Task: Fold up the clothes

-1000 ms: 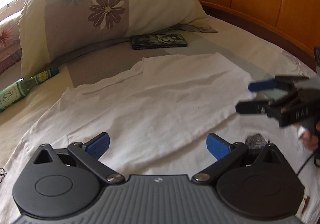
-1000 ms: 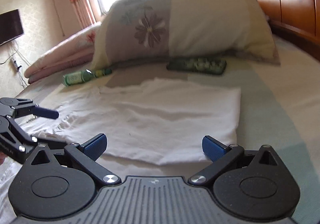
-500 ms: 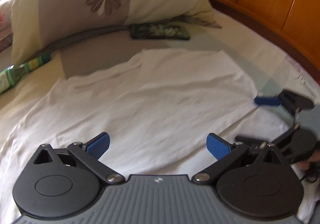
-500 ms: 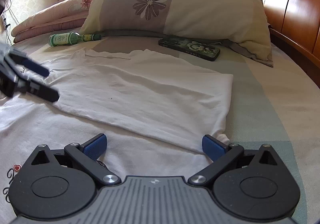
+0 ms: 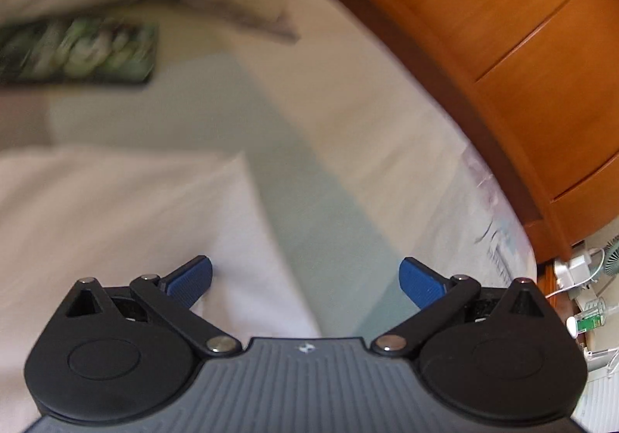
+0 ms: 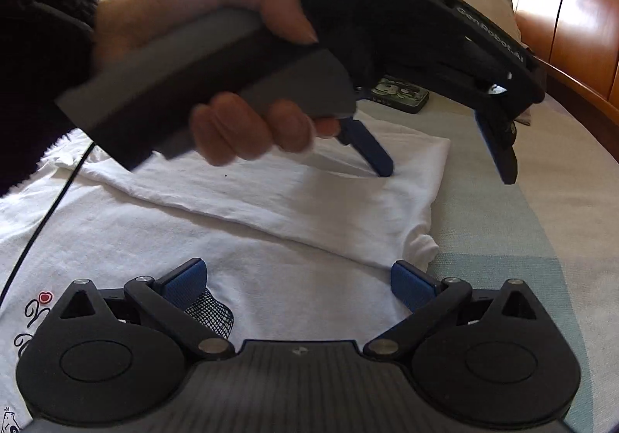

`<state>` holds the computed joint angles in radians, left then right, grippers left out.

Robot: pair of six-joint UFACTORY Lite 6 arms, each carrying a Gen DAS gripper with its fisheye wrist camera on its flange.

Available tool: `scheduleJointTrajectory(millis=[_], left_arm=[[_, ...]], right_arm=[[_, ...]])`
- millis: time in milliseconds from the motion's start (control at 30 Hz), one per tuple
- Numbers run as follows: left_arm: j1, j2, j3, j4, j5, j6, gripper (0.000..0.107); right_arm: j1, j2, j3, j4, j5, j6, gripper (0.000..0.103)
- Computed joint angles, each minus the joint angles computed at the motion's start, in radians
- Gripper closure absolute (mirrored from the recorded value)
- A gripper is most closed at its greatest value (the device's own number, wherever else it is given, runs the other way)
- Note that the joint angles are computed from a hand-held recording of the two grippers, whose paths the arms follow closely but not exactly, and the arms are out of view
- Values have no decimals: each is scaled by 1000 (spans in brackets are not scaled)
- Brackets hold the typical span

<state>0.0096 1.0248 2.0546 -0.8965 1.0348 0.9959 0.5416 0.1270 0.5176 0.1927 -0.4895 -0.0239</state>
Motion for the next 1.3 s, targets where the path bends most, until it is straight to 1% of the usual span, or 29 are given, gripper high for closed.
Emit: scheduleJointTrajectory(millis=[33,100,133,167,200,233,333,367,433,500,533,600,700,767,800,867,933,967,1100,1200,1300], left_arm=[[-9,52,69,-19,5,-27,5],[-35,181,278,-6,25,-154,5],[-47,216,340,1,18,-191,5],[-57,223,361,10,11,-208,5],[-65,206,340,9,-9,-208,5],[-64,163,276,1,-24,-184,5],[-39,-18,7,-62,-57,-33,5],[-25,-70,-68,-78,-53,14,5],[16,-143,-168,-76,11,65,5],[43,-150,-178,-37,103,61,5],[43,-148,-180,-16,123,55,5],[17,-147,-199,15,91,46,5],[-27,-139,-223,-19,54,54,5],[-37,-108,-171,-32,120,27,5],[-40,-130,-189,-32,120,32,5],[-43,-206,-259,-23,72,85,5],[-20,-258,-300,-19,63,111,5],[-3,-269,-311,-18,76,111,5],[47,-240,-313,5,137,64,5],[23,-241,-382,-12,100,85,5],[11,-266,-391,-34,106,118,5]], right_arm=[[-10,-3,-3,-30,-1,29,0],[-18,-4,-3,-52,0,49,0],[-16,-2,-3,-46,-4,42,0],[-13,-1,-4,-39,-7,35,0],[-10,-2,-6,-32,-10,29,0],[-7,-8,-11,-26,-14,26,0],[-14,-61,-59,-82,-46,90,0],[-22,-89,-82,-124,-59,130,0],[-34,-134,-116,-196,-74,191,0],[-32,-152,-128,-209,-76,201,0],[-25,-154,-127,-197,-72,190,0],[-4,-144,-113,-150,-53,147,0],[18,-126,-99,-105,-42,103,0],[17,-120,-91,-102,-43,107,0],[15,-120,-87,-107,-43,118,0],[7,-123,-84,-141,-41,158,0],[8,-130,-87,-148,-41,164,0],[12,-135,-92,-142,-43,152,0],[13,-135,-93,-128,-38,118,0],[5,-153,-105,-135,-30,131,0],[19,-165,-105,-107,-27,123,0]])
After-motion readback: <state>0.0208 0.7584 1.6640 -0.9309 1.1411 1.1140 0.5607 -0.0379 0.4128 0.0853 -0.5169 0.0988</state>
